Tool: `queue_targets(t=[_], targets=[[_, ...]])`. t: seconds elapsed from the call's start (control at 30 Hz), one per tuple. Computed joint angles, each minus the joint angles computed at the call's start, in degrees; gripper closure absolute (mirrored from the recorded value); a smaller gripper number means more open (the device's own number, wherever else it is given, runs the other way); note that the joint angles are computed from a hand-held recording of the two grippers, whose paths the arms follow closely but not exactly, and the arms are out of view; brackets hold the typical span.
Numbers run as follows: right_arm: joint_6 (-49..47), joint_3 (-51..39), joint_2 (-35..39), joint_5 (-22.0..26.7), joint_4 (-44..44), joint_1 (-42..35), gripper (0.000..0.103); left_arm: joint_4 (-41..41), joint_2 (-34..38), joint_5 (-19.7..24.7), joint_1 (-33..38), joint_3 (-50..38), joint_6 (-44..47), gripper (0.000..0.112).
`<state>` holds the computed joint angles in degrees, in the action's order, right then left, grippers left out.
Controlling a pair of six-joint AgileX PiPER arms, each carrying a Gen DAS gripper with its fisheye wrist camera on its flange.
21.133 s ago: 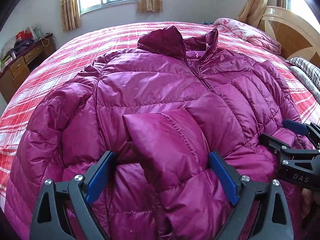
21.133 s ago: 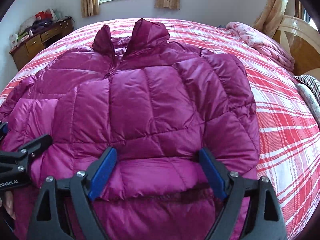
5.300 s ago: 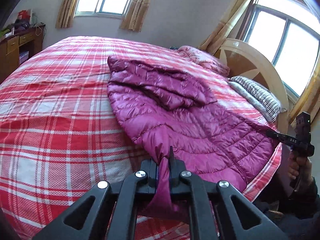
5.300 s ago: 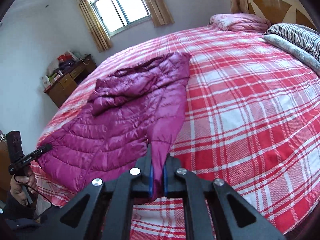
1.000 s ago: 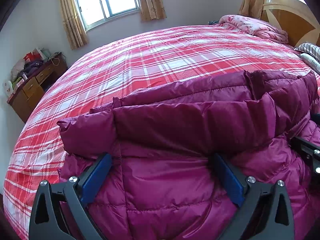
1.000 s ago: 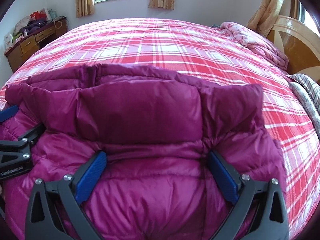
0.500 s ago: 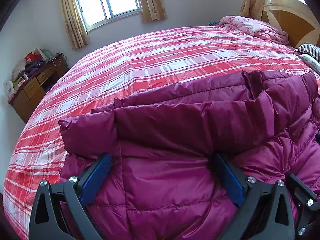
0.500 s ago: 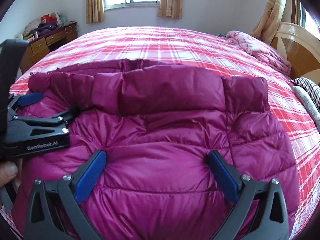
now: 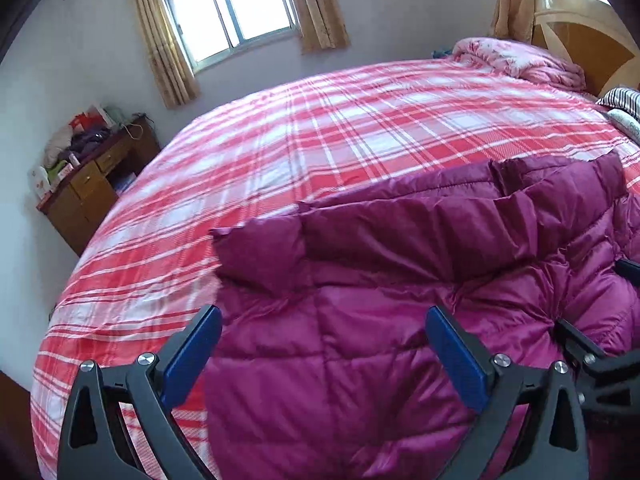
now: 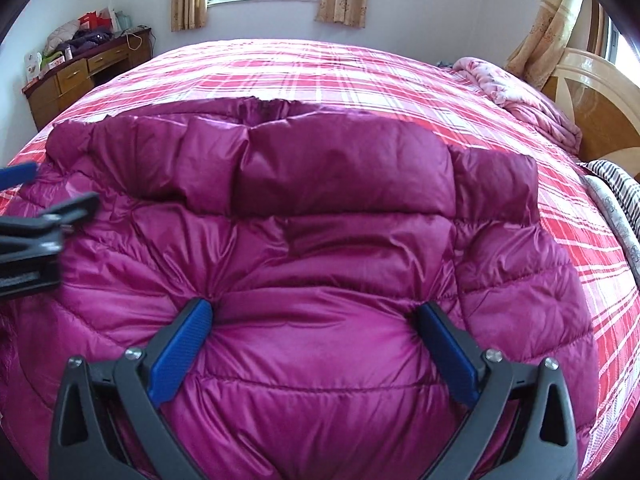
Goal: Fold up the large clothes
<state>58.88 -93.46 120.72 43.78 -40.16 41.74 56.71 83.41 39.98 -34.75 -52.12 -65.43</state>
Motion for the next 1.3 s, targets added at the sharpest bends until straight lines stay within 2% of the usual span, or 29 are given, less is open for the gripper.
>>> queue_targets(t=[0.23,0.37,0.43,0.57,0.63,0.67,0.73,0.87,0.97,1.07,1.1,1.13,1.17,1.2,1.23,1.3], targets=[[0.43,-1.43,0.96,1.94,-1.2,0.9,0.0,-4.03,-21.79,3.57,-0.57,14.93,-2.68,0.01],[1.59,-0.61,-0.48,2.87,-1.1,1.79,0.0,-13.25,-28.41,0.22,3.38,20.07,3.89,0.01],[4.48,3.62,-4.29,2.15,-1.42,3.04,0.0,-13.74,-30.27,-0.09,3.16,22.21,2.55,0.01],[13.04,15.2,-13.56,0.15,-5.58,7.72,0.0,-16.72,-32.13,-3.95,5.21,25.76,3.08,0.01],[17.76,19.46,-16.3,0.74,-8.12,10.52,0.0,-13.46,-31.42,-3.77,2.73,27.29,-2.21,0.01],[19.36,20.21,-16.47,1.32,-9.02,11.36,0.0,-11.72,-30.83,-3.82,1.59,27.96,-4.99,0.01],[20.88,20.91,-16.02,1.37,-9.29,12.38,0.0,-11.48,-29.75,-6.63,2.19,29.09,-5.99,0.01],[20.46,20.56,-13.84,0.22,-9.15,11.14,0.0,-14.22,-29.37,-11.15,4.83,30.23,-4.71,0.01],[21.99,20.2,-11.95,2.11,-11.52,12.59,0.0,-21.81,-30.69,-16.5,10.54,31.48,4.23,0.011],[25.22,21.46,-11.82,1.38,-13.81,12.96,0.0,-24.8,-31.9,-19.06,12.09,32.48,8.02,0.011],[26.37,21.88,-11.77,1.2,-14.84,13.12,0.0,-24.76,-32.29,-19.76,11.92,32.82,8.11,0.013],[27.1,22.11,-11.75,1.27,-15.56,13.28,0.0,-25.12,-32.51,-20.43,11.45,33.01,8.78,0.024],[27.68,22.29,-11.76,1.41,-16.08,13.48,0.0,-26.95,-32.36,-20.93,11.39,32.8,11.19,0.04],[28.01,22.46,-11.82,1.44,-16.36,13.57,0.0,-29.01,-32.5,-21.56,10.8,32.81,13.18,0.048],[28.43,22.67,-11.87,1.31,-16.69,13.6,0.0,-29.13,-32.4,-21.95,9.62,32.79,12.87,0.06],[29.5,23.3,-12.04,0.94,-17.52,13.7,0.0,-25.12,-31.95,-21.38,7.29,32.56,8.2,0.069]])
